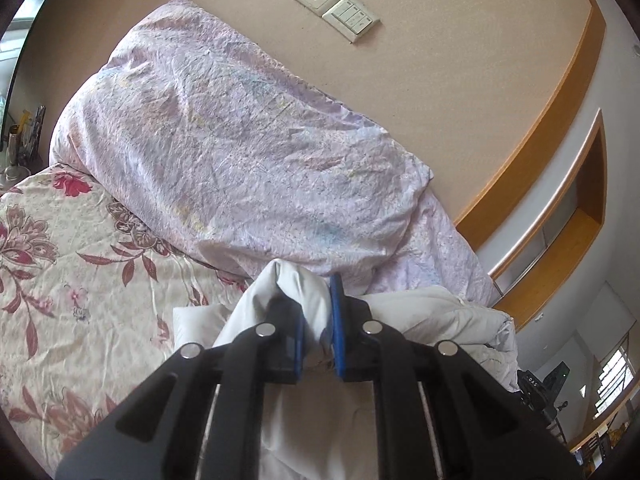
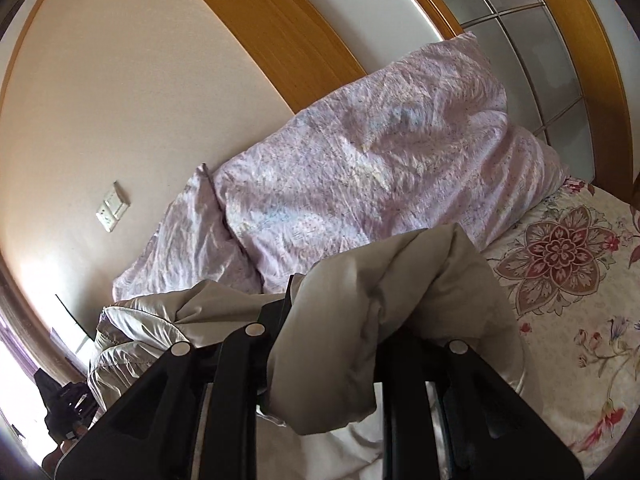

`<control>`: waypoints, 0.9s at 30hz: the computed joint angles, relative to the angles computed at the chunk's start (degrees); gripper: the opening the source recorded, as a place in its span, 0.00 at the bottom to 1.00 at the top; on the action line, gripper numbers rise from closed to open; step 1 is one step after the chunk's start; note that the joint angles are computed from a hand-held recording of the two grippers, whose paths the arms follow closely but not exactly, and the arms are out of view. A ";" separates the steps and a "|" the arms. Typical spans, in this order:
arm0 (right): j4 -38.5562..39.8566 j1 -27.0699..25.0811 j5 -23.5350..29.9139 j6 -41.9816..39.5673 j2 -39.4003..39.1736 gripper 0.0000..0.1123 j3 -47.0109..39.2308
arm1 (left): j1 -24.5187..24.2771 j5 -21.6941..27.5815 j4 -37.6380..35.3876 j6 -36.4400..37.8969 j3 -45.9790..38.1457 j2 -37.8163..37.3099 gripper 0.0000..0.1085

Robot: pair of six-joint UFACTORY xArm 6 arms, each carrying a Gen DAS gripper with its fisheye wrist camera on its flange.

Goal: Fold large clothes

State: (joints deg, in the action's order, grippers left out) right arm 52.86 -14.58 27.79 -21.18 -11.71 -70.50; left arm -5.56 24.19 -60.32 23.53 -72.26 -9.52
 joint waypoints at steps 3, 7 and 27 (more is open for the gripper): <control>-8.79 1.35 -2.06 8.50 4.90 0.18 -3.32 | -0.48 -1.42 3.64 -2.96 -3.41 4.65 0.11; -19.24 2.40 -1.82 19.11 11.49 0.28 -8.10 | -0.75 -2.37 8.11 -7.72 -7.92 10.92 0.13; -30.63 6.49 -12.36 13.81 7.13 0.75 -2.24 | -4.99 -11.11 21.73 -11.98 -3.61 8.20 0.88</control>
State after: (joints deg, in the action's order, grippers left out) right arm 22.24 -8.09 15.43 -7.37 -4.58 -72.74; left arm -10.56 13.08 -38.59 11.55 -75.87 -1.32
